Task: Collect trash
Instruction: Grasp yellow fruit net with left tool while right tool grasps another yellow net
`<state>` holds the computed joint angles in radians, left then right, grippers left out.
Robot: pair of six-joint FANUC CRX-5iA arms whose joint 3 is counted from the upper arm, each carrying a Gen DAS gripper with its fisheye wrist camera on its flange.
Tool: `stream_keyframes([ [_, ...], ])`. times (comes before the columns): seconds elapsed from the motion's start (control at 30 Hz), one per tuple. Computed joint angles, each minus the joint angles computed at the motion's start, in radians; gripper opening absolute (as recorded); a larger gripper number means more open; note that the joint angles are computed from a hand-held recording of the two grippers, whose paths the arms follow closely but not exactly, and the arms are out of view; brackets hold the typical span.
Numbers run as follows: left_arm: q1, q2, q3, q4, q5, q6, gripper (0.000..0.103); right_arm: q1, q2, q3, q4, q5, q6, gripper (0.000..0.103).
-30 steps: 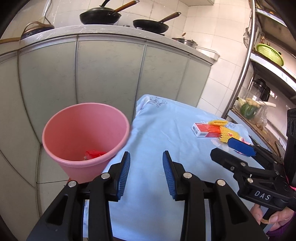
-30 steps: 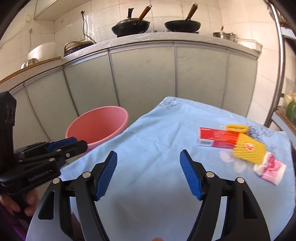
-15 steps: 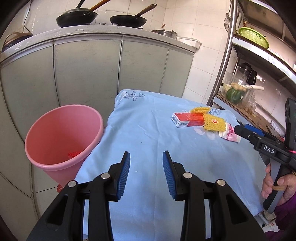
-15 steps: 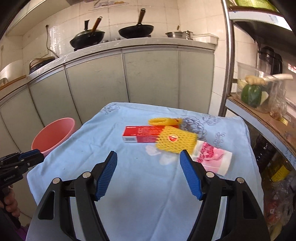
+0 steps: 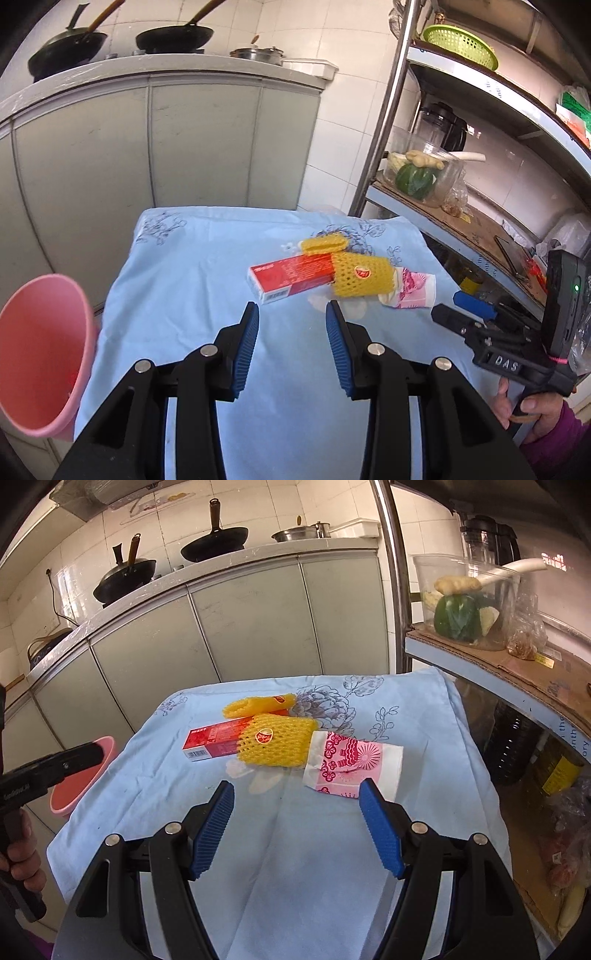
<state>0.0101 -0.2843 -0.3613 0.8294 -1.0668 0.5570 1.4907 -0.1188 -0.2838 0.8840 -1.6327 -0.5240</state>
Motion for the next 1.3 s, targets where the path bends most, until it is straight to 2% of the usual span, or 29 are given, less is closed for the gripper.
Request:
stream_keyframes([
  [0.23, -0.204, 0.141, 0.119, -0.056, 0.116, 0.06, 0.041, 0.0, 0.0, 0.005, -0.018, -0.017, -0.025, 0.071],
  [0.37, -0.293, 0.214, 0.199, -0.15, 0.173, 0.111, 0.047, -0.004, -0.003, 0.003, -0.024, -0.007, -0.022, 0.071],
  [0.57, -0.343, 0.304, 0.281, -0.263, 0.201, 0.179, 0.047, -0.023, -0.001, 0.007, -0.034, 0.023, 0.029, 0.07],
  [0.63, -0.339, 0.317, 0.28, -0.255, 0.209, 0.166, 0.046, -0.033, -0.01, 0.001, -0.034, 0.046, 0.046, 0.07],
  [0.7, -0.332, 0.322, 0.269, -0.226, 0.213, 0.136, 0.034, -0.048, -0.026, -0.011, -0.028, 0.079, 0.058, 0.07],
  [0.77, -0.318, 0.322, 0.255, -0.185, 0.206, 0.106, 0.01, -0.064, -0.044, -0.028, -0.008, 0.117, 0.063, 0.07],
  [1.03, -0.251, 0.27, 0.177, -0.037, 0.179, 0.022, 0.007, -0.162, -0.057, -0.035, 0.013, 0.228, 0.168, 0.071],
  [1.3, -0.152, 0.193, 0.093, 0.075, 0.101, -0.023, 0.007, -0.261, -0.023, 0.002, -0.03, 0.298, 0.348, 0.071],
])
